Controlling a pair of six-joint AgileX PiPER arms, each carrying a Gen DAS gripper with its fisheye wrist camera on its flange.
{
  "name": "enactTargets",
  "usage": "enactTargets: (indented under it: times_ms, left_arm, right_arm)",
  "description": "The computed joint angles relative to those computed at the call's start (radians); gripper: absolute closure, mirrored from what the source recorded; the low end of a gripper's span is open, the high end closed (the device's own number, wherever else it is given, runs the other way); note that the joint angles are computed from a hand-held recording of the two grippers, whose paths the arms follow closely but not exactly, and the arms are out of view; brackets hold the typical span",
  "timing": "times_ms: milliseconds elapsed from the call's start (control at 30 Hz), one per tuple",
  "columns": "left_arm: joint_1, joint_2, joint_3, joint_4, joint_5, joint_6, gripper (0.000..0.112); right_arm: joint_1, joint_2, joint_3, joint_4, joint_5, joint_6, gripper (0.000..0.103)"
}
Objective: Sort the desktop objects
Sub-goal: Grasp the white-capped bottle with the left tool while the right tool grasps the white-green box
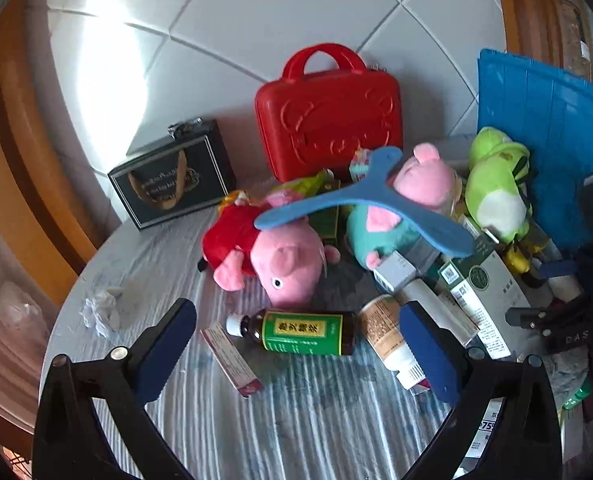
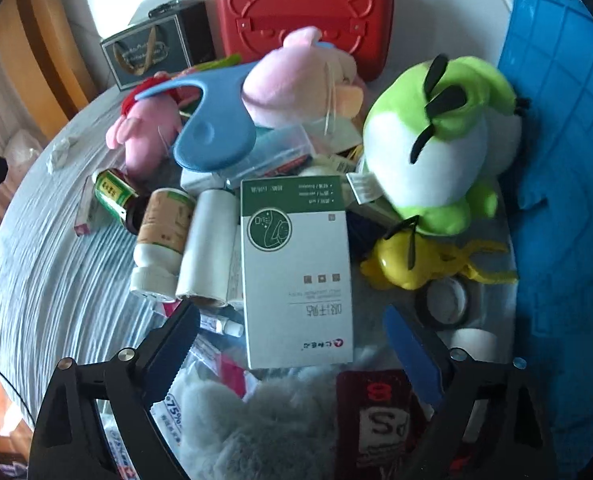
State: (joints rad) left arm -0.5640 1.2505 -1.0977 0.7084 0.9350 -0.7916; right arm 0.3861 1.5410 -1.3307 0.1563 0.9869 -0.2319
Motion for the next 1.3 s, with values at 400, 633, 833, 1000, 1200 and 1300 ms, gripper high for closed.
enactTargets:
  times_ms: [400,633,833,1000,1200,1300]
  left_arm:
    - [0.057,0.283,-0.017,-0.288,-0.174,0.107,0.009]
    - [0.156,0.369,-0.019,-0.446,-0.252,0.128,0.009]
    - [0.175,0.436,-0.024,-0.441,-0.263,0.101,0.016]
    - [0.189,0.463,-0.062,-0.459,-0.257,0.190,0.025]
    - [0.156,0.424,-0.037,-0.468,-0.272,0.283,0.060]
    - [0.142,0.370,0.004,-0.435,-0.284,0.268,0.060]
  right_arm:
    - [-0.080,0.209,-0.083,0.141,0.051,-0.117,0.017]
    - [-0.118,0.220,-0.096,0.178,0.089,-0.159,0.017]
    - [-0.109,0.250,-0.135,0.165,0.122,-0.156,0.017]
    - [-0.084,0.282,-0.158,0.111,0.137,-0.116,0.018]
    - [-0.092,0.231,-0.113,0.093,0.082,-0.138,0.021]
    - [-0.104,0.152,-0.085,0.121,0.056,-0.177,0.021]
